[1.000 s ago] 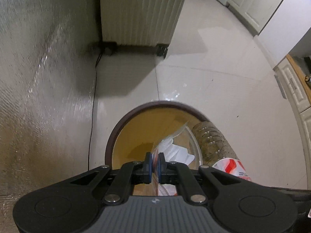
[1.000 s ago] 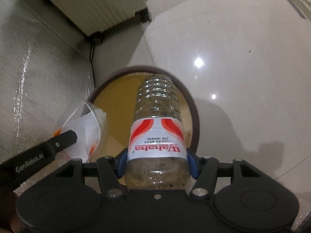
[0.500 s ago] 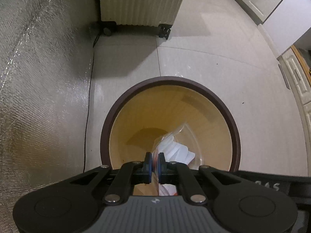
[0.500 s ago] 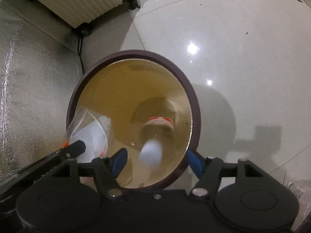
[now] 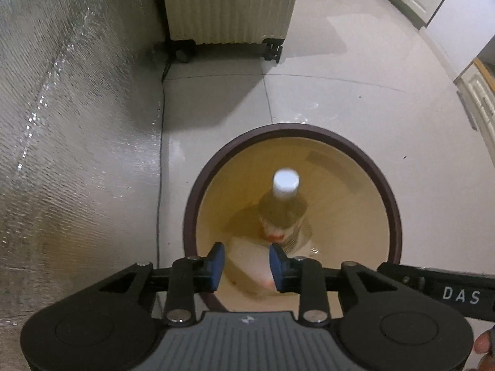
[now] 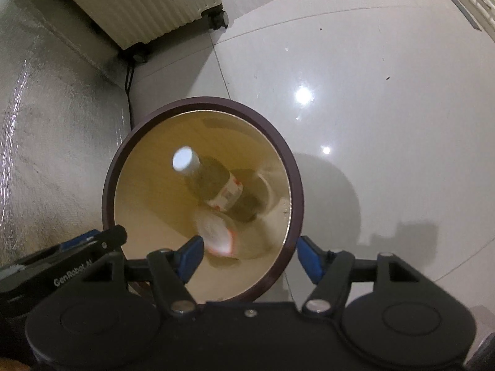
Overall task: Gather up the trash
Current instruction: 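Open both tools to drop the bottle and bag into the wastebasket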
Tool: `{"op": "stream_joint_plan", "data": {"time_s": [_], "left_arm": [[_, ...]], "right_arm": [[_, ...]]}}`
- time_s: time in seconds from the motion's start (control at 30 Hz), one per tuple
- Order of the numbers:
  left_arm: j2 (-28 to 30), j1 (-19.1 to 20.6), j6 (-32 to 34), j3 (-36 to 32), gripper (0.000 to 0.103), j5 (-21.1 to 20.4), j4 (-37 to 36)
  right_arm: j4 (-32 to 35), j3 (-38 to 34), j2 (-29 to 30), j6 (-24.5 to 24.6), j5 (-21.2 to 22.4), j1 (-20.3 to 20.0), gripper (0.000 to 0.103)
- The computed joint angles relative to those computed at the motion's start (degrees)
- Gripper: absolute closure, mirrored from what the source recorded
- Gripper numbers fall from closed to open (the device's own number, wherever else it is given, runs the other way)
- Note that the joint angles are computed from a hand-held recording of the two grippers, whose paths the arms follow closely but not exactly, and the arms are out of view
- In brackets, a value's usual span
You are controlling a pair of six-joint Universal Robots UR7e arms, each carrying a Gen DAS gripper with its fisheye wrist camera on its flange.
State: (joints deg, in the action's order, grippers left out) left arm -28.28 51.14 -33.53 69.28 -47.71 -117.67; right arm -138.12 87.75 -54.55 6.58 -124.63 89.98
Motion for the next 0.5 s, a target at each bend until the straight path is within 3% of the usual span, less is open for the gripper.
{"op": "stream_joint_plan", "data": {"time_s": [0.2, 0.33, 0.5], "left_arm": [[-0.08, -0.63, -1.87, -1.72, 0.055, 0.94, 5.87], [-0.88, -1.30, -2.72, -1.31, 0.040, 1.42, 6.68], [-1.96, -2.32, -3.44, -0.62, 0.026, 2.40, 7.63]], "right_arm": [[-0.89, 0.47, -0.58, -2.71, -0.63, 0.23, 0.035], [-1.51, 0.97, -1.18, -4.35, -1.65, 0.58, 0.035], [-3.95, 2.39, -2.36, -7.18, -3.05, 1.23, 0.020]]}}
